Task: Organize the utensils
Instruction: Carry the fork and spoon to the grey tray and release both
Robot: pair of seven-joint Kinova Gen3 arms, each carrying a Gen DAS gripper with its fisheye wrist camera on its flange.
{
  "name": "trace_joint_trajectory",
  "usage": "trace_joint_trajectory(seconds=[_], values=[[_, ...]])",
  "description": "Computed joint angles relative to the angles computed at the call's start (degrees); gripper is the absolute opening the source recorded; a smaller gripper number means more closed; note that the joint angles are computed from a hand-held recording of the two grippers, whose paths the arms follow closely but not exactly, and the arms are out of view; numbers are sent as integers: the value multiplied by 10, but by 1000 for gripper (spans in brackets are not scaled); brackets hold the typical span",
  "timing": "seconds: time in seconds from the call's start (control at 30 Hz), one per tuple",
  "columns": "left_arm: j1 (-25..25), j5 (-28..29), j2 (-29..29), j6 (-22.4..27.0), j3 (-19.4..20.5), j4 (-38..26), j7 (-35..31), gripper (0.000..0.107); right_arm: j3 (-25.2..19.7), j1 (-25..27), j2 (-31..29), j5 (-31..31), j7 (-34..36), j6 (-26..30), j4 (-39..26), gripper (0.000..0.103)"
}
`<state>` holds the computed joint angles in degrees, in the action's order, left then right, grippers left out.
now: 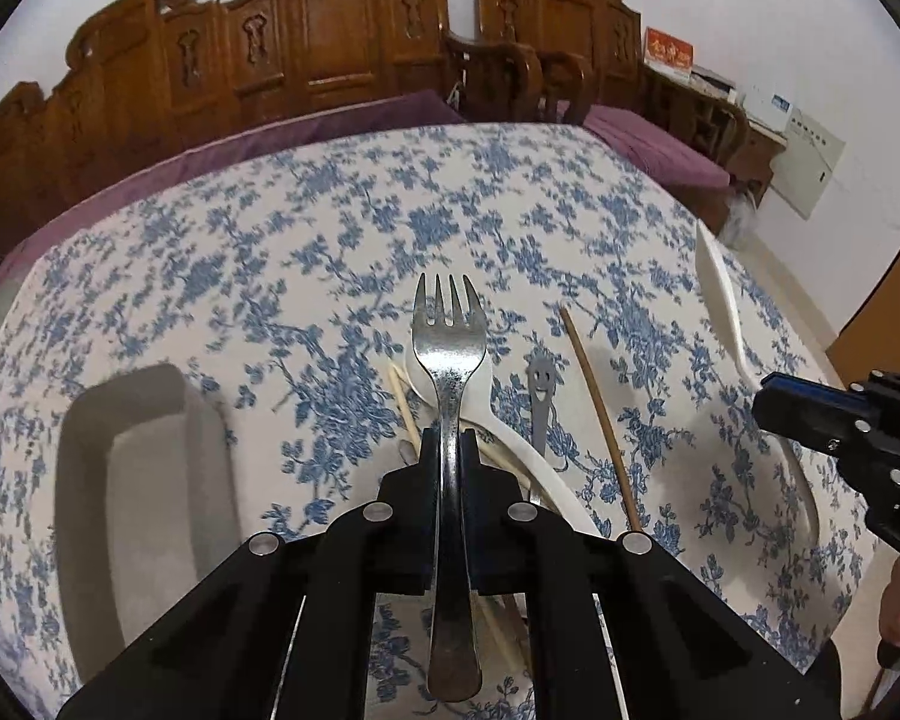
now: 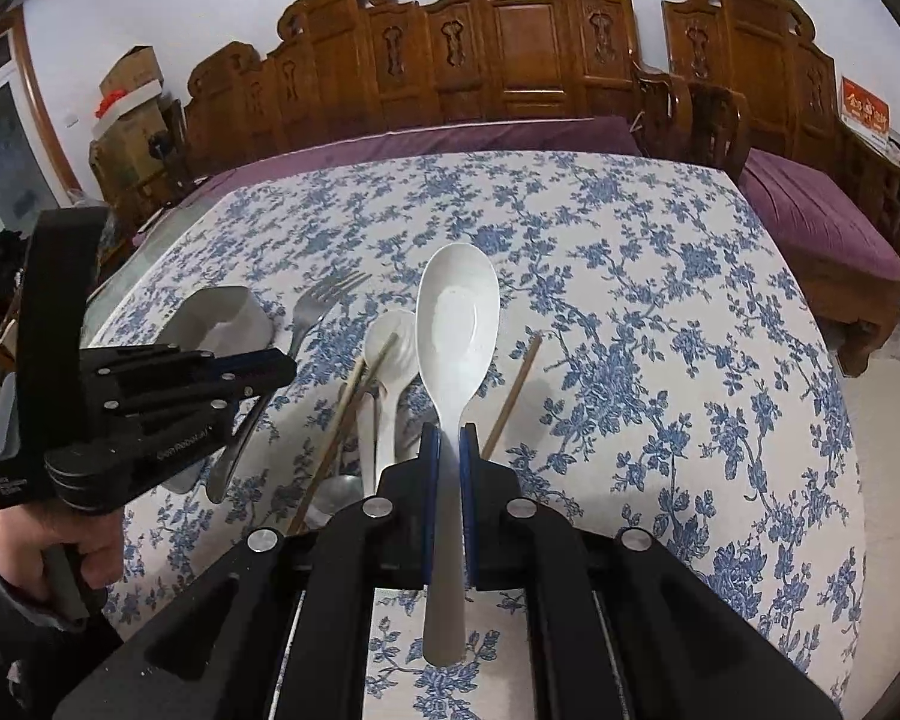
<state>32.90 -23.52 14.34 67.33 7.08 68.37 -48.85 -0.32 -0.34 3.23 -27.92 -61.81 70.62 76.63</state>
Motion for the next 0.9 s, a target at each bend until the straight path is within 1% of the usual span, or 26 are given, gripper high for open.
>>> trace_joint_trajectory(seconds=[0.23, 0.37, 0.53, 0.73, 0.9], values=[[-15, 2, -51, -16, 8, 48, 5, 6, -5, -11, -11, -3, 3, 4, 2, 9], [-33, -2, -89, -28, 19, 81, 5, 6, -16, -32, -18, 13, -7, 1, 9, 9], [-69, 5, -133, -44, 32, 118, 0, 6, -30, -63, -19, 26, -34, -8, 9, 9], [-118, 16, -186, -71, 44, 167, -22, 6, -55, -111, -4, 47, -80, -23, -11, 9], [-157, 22, -213, -96, 51, 206, -32, 6, -73, -148, 13, 68, -118, -37, -27, 9]])
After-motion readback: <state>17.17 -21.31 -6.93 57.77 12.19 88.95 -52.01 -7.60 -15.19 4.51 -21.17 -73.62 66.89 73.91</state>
